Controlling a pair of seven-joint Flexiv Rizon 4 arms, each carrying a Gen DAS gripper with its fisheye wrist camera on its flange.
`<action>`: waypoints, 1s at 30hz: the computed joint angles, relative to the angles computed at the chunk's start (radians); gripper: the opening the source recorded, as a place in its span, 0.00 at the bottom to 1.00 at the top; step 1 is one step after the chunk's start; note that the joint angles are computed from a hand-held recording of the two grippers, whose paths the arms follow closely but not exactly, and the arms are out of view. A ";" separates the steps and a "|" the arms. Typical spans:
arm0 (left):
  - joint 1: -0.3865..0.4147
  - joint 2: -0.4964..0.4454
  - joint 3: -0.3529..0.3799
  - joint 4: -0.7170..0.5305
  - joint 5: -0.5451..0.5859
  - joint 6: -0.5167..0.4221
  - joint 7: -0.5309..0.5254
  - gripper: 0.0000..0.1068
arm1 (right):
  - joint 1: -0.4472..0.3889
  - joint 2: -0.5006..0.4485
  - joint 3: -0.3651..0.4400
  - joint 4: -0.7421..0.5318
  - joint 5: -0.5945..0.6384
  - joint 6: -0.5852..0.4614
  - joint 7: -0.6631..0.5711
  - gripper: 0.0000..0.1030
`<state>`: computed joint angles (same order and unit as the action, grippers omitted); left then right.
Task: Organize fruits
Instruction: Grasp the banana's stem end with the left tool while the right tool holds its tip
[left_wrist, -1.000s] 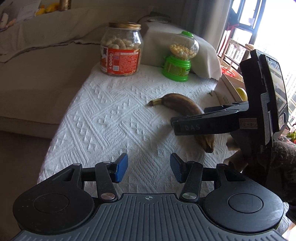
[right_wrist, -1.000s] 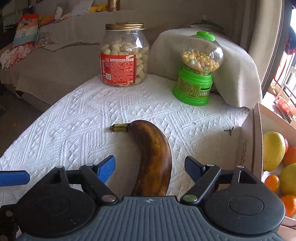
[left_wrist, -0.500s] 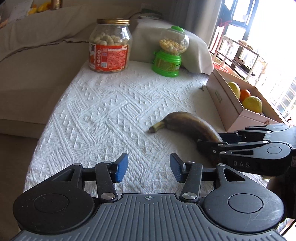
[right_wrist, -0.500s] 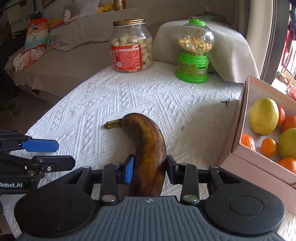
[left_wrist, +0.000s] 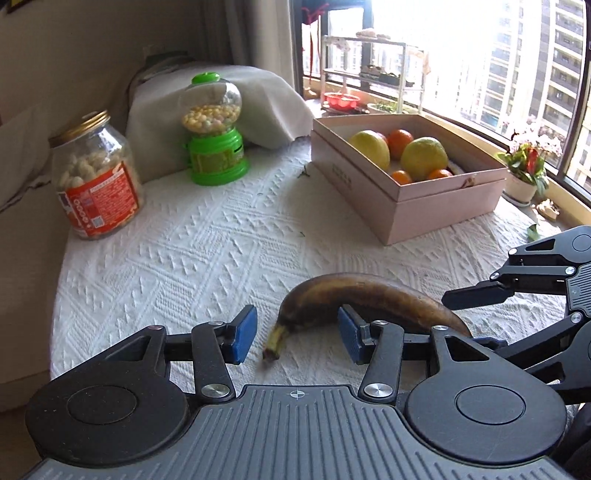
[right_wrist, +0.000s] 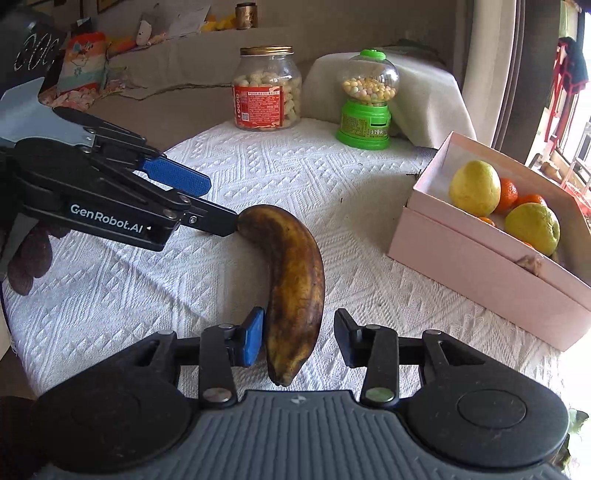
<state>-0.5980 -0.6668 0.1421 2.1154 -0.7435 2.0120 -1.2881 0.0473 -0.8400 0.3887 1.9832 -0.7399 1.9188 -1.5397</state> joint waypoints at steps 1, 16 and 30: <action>0.011 0.000 -0.004 -0.004 0.001 -0.018 -0.001 0.50 | -0.003 -0.001 0.000 0.002 0.001 0.004 -0.001 0.41; 0.225 0.012 -0.140 0.025 0.268 -0.006 -0.221 0.35 | 0.024 -0.014 -0.036 -0.028 0.065 0.003 0.059 0.42; 0.211 -0.024 -0.106 -0.028 0.332 -0.056 -0.258 0.50 | 0.066 -0.008 -0.078 -0.020 0.091 0.038 0.047 0.42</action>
